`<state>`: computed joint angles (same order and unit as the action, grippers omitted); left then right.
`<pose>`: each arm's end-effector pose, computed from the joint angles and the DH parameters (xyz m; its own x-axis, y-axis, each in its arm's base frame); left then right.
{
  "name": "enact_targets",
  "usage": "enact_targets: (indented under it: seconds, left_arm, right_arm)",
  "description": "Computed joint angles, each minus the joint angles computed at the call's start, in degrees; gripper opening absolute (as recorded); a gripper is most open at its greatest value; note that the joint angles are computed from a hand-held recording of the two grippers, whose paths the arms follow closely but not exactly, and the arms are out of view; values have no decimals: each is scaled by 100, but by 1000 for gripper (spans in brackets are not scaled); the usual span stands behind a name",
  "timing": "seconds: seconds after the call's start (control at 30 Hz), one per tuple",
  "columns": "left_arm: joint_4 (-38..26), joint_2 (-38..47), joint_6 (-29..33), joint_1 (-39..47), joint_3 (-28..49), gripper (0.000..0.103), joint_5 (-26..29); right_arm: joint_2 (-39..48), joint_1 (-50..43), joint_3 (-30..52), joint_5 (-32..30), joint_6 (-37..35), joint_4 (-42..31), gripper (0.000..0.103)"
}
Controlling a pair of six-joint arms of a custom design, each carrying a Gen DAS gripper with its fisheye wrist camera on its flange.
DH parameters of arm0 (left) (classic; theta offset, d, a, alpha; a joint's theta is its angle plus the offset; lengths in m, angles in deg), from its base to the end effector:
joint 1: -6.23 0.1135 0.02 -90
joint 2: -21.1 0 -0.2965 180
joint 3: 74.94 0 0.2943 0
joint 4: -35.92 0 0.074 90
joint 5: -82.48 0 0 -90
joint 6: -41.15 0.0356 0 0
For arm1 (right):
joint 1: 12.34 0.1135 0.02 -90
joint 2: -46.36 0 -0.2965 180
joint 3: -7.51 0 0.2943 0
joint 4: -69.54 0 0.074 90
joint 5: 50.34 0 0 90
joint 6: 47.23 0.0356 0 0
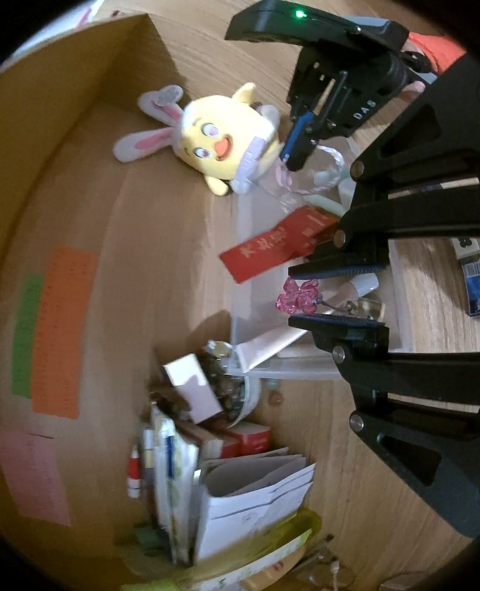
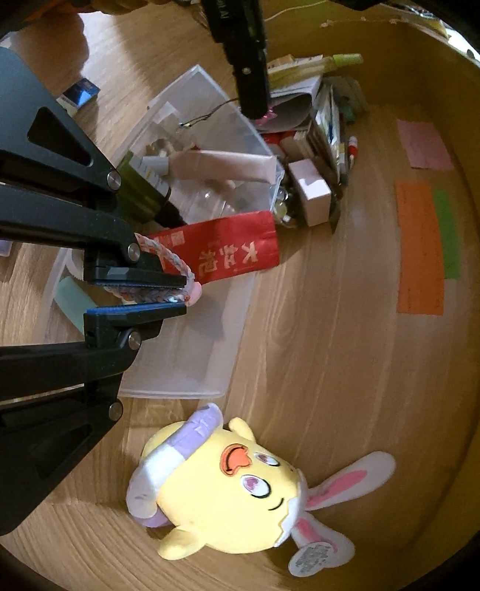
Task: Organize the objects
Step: 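Carry the flower clip and bracelet over the clear box with both tools, then open both tools to drop the flower clip and bracelet into the box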
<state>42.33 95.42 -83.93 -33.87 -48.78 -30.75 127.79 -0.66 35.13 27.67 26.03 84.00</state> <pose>0.1741 -0.1283 0.1087 -0.6276 -0.1619 -0.7615 0.0075 0.9768 -0.2138 0.2274 0.0546 0.1002 -0.4923 -0.3895 -0.7785 -0.5191 0.8492 -0.0966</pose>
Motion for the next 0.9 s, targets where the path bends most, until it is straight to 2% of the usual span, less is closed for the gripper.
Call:
enact_targets:
  seconds: [0.27,0.67,0.73,0.77,0.9]
  left_arm:
    - [342,816,-16,101,124,18,360]
    - [238,1028,-82,-92,221,19,146]
    - [214,981,-113,-166,200,30,49]
    - [215,935,-138,-224,168,32,-17]
    - [129,707,-259,-515,52,42,-378]
  right_arm:
    - [679,-25,265,318,-32,117,7]
    - [836,62,346,375,6,48,7]
    - [806,42,355,373,13,-19,11]
    - [764,5,347,328,-13,-59,13]
    - [612,-125,254,185,-28,-17,36]
